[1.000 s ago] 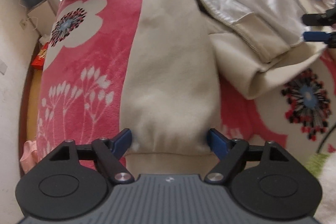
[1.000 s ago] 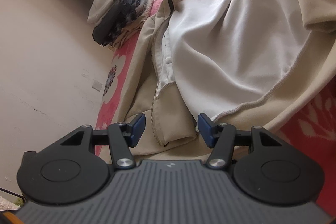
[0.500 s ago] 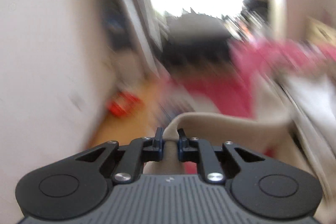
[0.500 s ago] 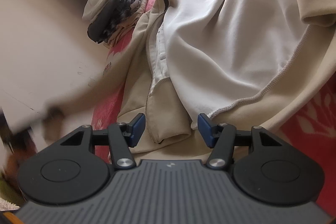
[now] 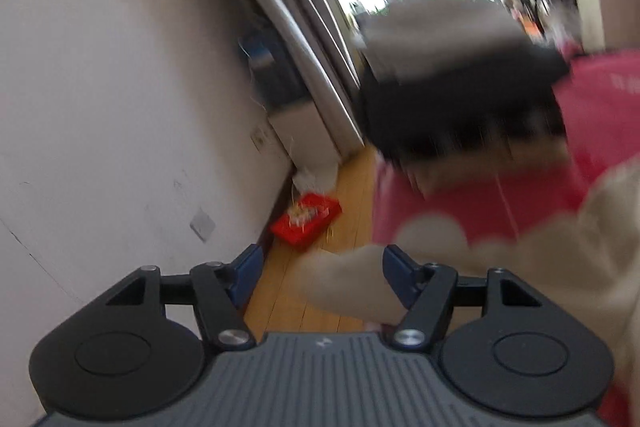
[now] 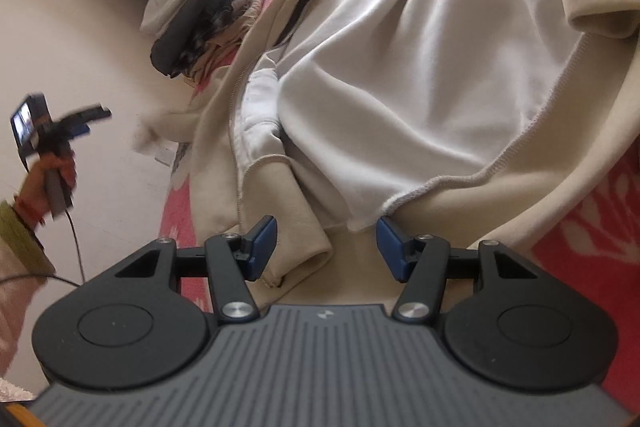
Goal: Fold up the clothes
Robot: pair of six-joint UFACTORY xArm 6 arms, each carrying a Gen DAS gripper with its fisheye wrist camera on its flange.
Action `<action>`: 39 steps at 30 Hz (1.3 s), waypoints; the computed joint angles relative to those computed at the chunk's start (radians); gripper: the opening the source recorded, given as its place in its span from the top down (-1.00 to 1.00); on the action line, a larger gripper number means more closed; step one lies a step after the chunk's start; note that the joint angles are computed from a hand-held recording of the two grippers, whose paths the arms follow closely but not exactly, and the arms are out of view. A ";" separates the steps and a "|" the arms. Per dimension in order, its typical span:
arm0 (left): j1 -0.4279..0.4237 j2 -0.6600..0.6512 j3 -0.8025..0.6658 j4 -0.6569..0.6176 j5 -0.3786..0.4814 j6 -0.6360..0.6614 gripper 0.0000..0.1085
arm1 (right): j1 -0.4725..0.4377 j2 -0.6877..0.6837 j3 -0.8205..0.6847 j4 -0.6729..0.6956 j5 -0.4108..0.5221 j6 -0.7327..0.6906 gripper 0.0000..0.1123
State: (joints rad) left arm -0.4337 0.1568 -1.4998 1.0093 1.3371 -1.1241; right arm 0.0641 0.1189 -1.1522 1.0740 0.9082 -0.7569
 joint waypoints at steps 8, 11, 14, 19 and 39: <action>-0.093 -0.110 0.082 -0.016 0.030 -0.061 -0.27 | -0.002 -0.008 -0.001 0.010 0.017 0.013 0.02; -0.147 -0.156 0.108 -0.026 -0.057 -0.068 -0.36 | -0.003 -0.010 0.001 0.018 0.018 0.009 0.02; -0.203 -0.126 0.079 -0.068 -0.188 -0.057 -0.37 | -0.004 -0.017 0.002 0.025 0.017 0.009 0.02; -0.259 0.007 -0.023 -0.162 -0.416 -0.006 -0.37 | -0.053 -0.083 0.019 0.084 0.008 -0.034 0.02; -0.358 0.411 -0.329 -0.509 -0.730 0.374 -0.37 | -0.332 0.085 -0.190 -0.375 -0.058 0.435 -0.03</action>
